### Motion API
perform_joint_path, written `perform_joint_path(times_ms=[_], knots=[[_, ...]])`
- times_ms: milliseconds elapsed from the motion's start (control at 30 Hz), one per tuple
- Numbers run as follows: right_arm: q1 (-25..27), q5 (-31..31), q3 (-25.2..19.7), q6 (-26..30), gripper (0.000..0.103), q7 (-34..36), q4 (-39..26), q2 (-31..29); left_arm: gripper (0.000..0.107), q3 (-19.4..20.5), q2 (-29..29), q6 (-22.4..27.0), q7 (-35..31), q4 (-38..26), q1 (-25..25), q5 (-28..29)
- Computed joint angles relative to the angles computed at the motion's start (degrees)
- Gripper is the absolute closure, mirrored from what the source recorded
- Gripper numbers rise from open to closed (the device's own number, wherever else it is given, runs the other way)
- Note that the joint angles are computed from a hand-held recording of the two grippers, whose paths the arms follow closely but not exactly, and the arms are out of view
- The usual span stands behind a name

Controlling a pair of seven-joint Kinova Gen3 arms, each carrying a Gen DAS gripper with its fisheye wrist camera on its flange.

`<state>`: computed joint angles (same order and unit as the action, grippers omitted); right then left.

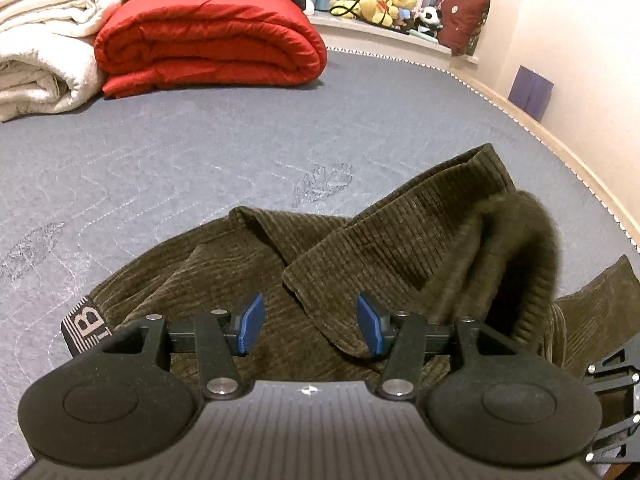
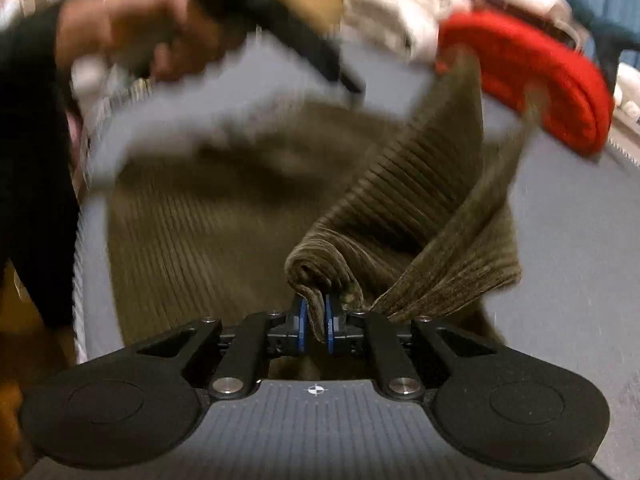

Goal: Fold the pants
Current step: 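Grasp the pant leg cuff with the right gripper and lift it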

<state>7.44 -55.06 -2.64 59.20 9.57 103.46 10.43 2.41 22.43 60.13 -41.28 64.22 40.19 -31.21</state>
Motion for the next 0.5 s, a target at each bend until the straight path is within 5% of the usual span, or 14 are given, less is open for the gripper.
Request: perform_joint_path(times_ms=[133, 200, 267, 433, 500], knots=[[6.0, 0.0, -4.1, 2.8, 0.082, -5.6, -3.0, 0.7, 0.051, 0.3, -0.3, -0.3, -0.5, 0.5, -0.3, 0.4], [11.3, -3.9, -6.6, 7.4, 0.053, -5.8, -5.9, 3.5, 0.049, 0.5, -0.3, -0.2, -1.0, 0.6, -0.4, 0.8], [14.7, -8.5, -7.2, 9.6, 0.043, -6.5, -7.5, 4.8, 0.049, 0.5, -0.2, -0.1, -1.2, 0.6, -0.5, 0.9], [9.0, -15.3, 0.1, 3.8, 0.042, -14.0, -8.6, 7.5, 0.049, 0.6, 0.6, -0.7, -1.8, -0.2, -0.7, 1.8], [6.2, -13.6, 0.8, -0.8, 0.053, -13.9, -7.8, 7.2, 0.049, 0.7, 0.9, -1.6, -1.8, -0.4, -0.7, 2.5]])
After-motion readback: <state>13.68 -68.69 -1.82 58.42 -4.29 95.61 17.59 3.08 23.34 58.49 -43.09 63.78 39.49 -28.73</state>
